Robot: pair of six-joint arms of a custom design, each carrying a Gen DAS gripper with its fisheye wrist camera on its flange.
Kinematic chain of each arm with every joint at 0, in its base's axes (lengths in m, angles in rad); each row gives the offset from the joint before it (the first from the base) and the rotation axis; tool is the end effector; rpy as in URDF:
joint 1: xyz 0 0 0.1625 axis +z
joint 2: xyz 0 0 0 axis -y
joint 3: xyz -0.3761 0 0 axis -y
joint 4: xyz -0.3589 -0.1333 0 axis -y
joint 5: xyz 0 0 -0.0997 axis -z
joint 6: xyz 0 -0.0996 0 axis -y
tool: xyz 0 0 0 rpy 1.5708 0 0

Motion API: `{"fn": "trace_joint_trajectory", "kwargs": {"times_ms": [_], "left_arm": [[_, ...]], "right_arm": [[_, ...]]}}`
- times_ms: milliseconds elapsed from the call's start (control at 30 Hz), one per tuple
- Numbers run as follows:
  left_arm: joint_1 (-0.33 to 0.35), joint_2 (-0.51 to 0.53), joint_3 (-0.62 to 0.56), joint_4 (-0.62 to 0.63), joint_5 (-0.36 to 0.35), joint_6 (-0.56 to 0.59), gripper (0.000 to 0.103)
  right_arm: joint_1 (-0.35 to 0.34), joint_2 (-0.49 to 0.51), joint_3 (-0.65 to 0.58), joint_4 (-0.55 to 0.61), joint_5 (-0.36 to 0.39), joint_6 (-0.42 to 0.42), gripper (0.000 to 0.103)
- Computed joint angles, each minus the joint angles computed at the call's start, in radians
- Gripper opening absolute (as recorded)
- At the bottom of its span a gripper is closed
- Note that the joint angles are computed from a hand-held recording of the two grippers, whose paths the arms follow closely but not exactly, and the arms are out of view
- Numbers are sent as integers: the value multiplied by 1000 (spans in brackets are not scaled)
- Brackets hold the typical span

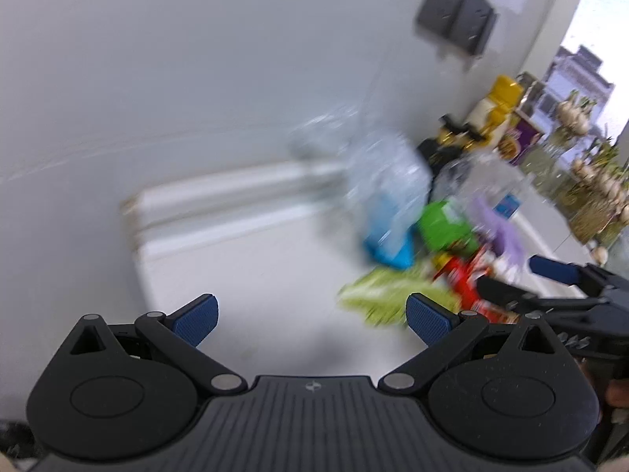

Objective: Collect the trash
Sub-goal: 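Grasp a clear plastic bag with the left gripper while the right grasps green wrapper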

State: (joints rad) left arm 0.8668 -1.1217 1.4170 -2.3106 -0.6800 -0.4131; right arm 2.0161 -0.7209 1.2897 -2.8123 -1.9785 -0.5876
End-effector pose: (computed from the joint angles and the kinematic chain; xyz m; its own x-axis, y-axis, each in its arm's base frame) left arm -0.2430 -0.6117 0.3832 -0.8718 -0.1369 -0.4703 0.2559 0.6914 -0.6757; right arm 0.3947 -0.6093 0.2080 -0.5914 -0.5348 0.6035 -0.7987 0.4919 -0.3467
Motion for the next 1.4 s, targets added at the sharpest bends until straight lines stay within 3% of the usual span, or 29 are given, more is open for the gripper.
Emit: {"fn": "trace_joint_trajectory", "kwargs": {"times_ms": [200,467,600,767,867,933,1133,1233,1400], "left_arm": [[40,161,-170,-98,-48,136,97],[87,310,-372,-115,-90,191,81],[104,359,-451,-86,-103,192,68],[111,401,-514,-78,-97,215,45],[112,410,-529,-70,-86,218,31],[112,409,-529,-64,-83,214,17],[106,392,-511,-68,-72,228,6],[100,381,-507,-66,-73,232,5],[91,355,-491,-67,-73,222,5]], "right_arm": [[-36,93,-164,80,15,-95,96],[-63,187,-313,212,21,-207,96],[-65,230,-360,185,2,-245,94],[-74,272,-445,225,18,-213,91],[-76,286,-484,254,29,-178,76],[-76,292,-502,262,31,-162,58],[-75,280,-508,292,30,-119,10],[-75,260,-491,299,42,-92,0],[-72,226,-461,293,62,-39,0]]}}
